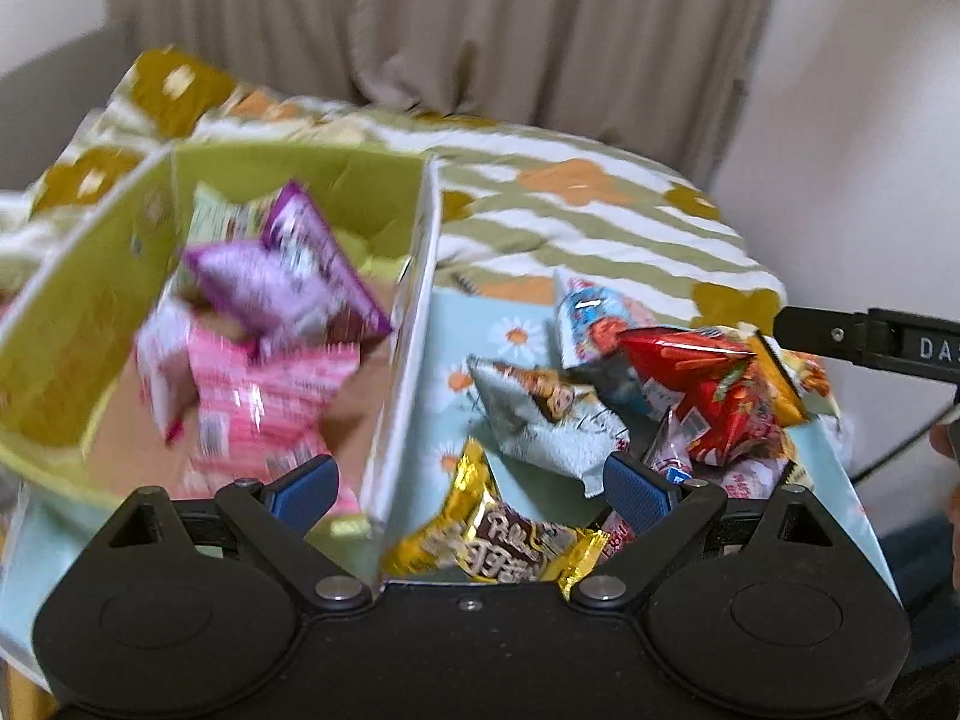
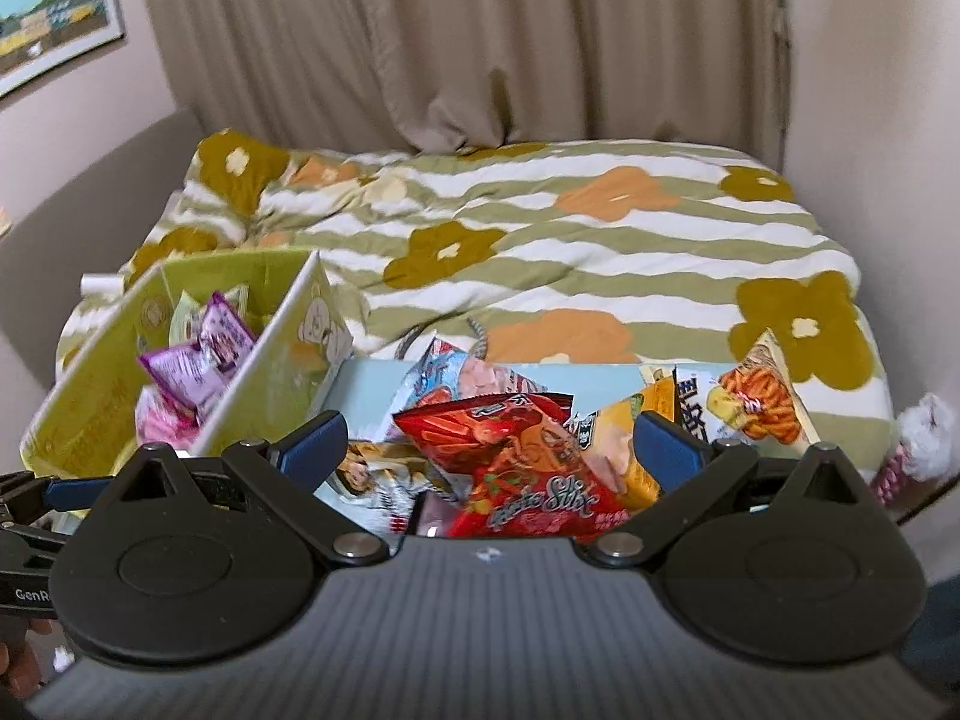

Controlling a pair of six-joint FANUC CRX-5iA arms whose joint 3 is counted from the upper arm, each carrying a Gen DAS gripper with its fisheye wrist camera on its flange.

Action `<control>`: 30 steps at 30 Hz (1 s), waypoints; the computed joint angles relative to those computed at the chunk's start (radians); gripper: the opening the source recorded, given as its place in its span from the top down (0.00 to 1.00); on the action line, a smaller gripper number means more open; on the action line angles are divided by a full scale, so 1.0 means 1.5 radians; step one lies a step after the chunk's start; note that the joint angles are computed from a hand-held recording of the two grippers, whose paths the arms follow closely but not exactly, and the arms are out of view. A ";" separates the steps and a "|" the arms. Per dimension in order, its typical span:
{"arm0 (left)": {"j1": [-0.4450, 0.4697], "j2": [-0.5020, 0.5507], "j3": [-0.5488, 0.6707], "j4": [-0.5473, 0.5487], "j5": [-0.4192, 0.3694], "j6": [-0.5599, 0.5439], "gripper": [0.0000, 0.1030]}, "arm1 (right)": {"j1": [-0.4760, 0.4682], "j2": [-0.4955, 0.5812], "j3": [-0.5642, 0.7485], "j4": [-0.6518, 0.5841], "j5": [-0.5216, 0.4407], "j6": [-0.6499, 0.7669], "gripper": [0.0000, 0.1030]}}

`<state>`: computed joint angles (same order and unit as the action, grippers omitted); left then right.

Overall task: Organize snacks
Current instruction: 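Grasp the gold Pillows bag with left tool while right tool grasps red bag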

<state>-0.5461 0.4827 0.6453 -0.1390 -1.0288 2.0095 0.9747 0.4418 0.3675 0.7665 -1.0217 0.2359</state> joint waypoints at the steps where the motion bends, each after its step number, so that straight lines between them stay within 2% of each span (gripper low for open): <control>1: -0.010 0.003 0.007 -0.026 -0.003 0.032 0.06 | -0.005 -0.003 -0.006 -0.008 0.012 0.017 0.00; 6: -0.070 0.028 0.068 -0.181 -0.057 0.187 0.06 | -0.032 -0.012 -0.021 -0.066 0.065 0.117 0.00; 10: -0.114 0.044 0.106 -0.286 -0.091 0.253 0.06 | -0.052 -0.021 -0.044 -0.091 0.122 0.174 0.00; 13: -0.141 0.062 0.136 -0.331 -0.128 0.273 0.06 | -0.062 -0.022 -0.054 -0.095 0.149 0.204 0.00; 18: -0.159 0.084 0.150 -0.340 -0.163 0.313 0.07 | -0.076 -0.022 -0.061 -0.124 0.184 0.242 0.00; 20: -0.170 0.086 0.143 -0.356 -0.171 0.350 0.07 | -0.080 -0.019 -0.057 -0.141 0.186 0.267 0.00; 22: -0.157 0.094 0.140 -0.318 -0.164 0.348 0.07 | -0.082 -0.017 -0.054 -0.155 0.187 0.284 0.00; 24: -0.145 0.119 0.165 -0.289 -0.186 0.348 0.08 | -0.085 -0.015 -0.049 -0.177 0.190 0.302 0.00; 30: -0.103 0.126 0.135 -0.200 -0.139 0.412 0.15 | -0.090 -0.009 -0.038 -0.215 0.196 0.344 0.00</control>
<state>-0.7013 0.6724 0.8472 -0.4389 -1.2378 2.6276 0.8394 0.4289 0.3112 0.4447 -0.7282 0.7525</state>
